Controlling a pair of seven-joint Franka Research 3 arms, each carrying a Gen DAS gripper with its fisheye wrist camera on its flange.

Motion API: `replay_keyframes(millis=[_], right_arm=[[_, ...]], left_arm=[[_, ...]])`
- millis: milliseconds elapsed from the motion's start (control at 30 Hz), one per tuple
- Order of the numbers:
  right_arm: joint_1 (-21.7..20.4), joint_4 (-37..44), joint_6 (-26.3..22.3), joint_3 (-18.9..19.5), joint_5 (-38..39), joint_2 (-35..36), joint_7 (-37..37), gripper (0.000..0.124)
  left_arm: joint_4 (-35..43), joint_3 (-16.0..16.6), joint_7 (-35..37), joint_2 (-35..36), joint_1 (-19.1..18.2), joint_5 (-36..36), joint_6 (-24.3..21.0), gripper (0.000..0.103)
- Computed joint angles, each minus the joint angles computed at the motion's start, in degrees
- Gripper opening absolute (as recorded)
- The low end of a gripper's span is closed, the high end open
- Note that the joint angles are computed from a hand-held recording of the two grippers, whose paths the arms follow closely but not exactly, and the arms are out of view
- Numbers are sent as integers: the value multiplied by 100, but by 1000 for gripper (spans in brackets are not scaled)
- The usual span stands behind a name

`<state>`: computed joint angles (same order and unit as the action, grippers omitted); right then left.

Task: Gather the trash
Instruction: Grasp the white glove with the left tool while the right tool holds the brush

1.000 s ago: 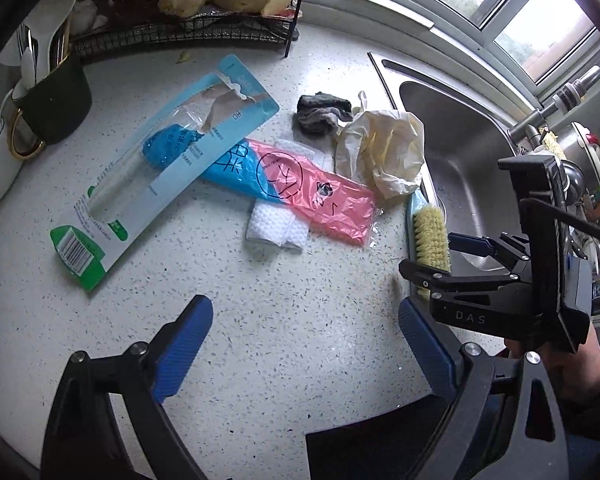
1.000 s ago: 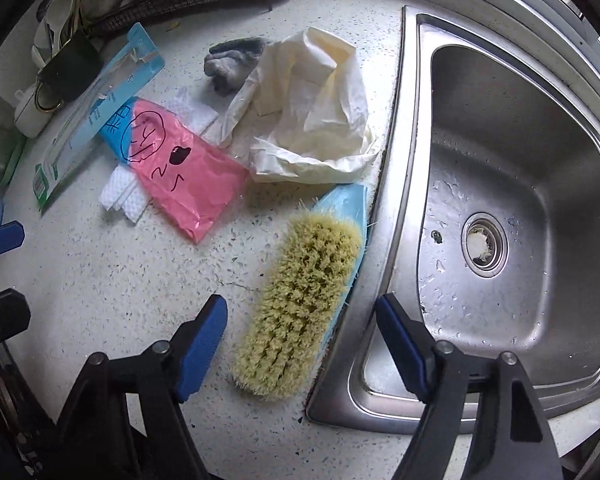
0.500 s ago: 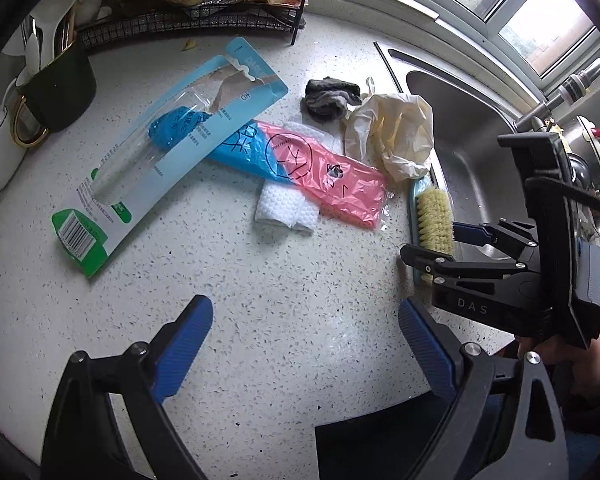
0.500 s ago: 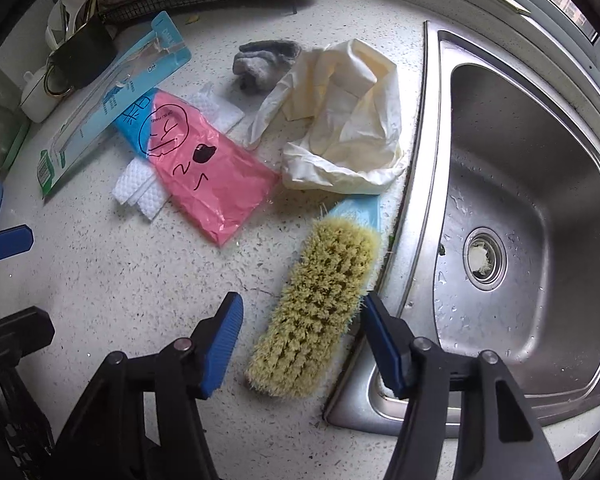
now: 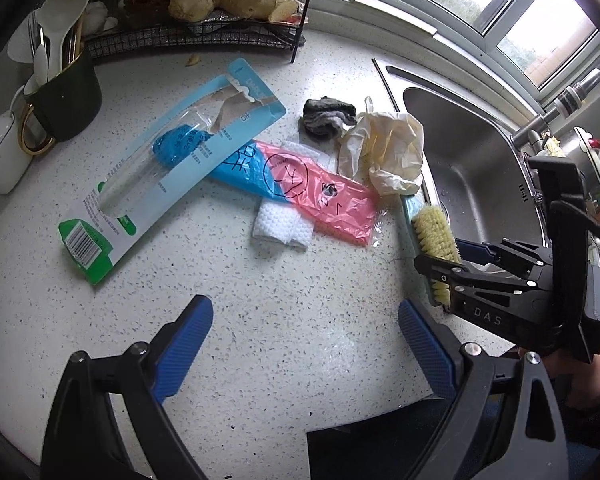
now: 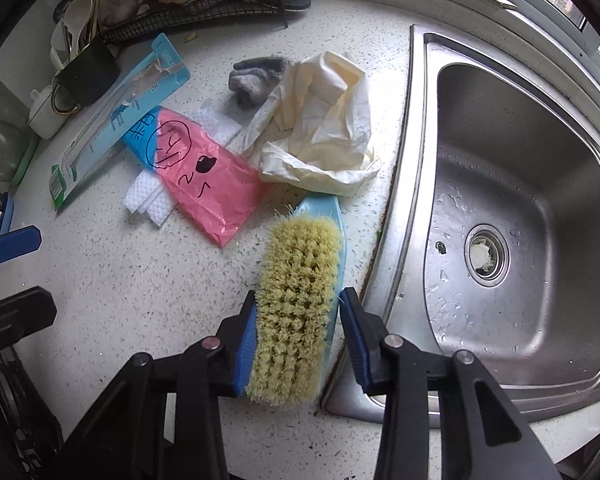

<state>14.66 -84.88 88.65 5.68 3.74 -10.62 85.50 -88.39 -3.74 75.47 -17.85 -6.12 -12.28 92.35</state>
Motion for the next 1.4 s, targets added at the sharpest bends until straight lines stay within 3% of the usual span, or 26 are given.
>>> replay_keyframes(millis=[300, 600, 833, 1133, 1200, 1333, 1400], right_arm=[[-176, 204, 192, -160, 277, -224, 47, 36], [-387, 282, 362, -193, 89, -258, 140, 36], [-474, 432, 465, -235, -14, -33, 355, 36], [-505, 514, 464, -283, -97, 213, 701, 36], [-507, 529, 449, -300, -84, 248, 760, 36], [-509, 592, 417, -325, -109, 308, 760, 36], [-519, 622, 390, -339, -121, 336, 787, 36]], left_arm=[[823, -157, 210, 703, -78, -93, 43, 93], [2331, -524, 547, 2050, -101, -184, -64, 93], [3804, -837, 1039, 3293, -248, 250, -498, 93], [5361, -966, 1441, 4592, -363, 397, -1145, 93], [5424, -967, 1509, 4691, -400, 455, -1177, 80], [4620, -917, 1818, 4280, -470, 718, -766, 59], [4575, -931, 1829, 4272, -491, 733, -787, 42]])
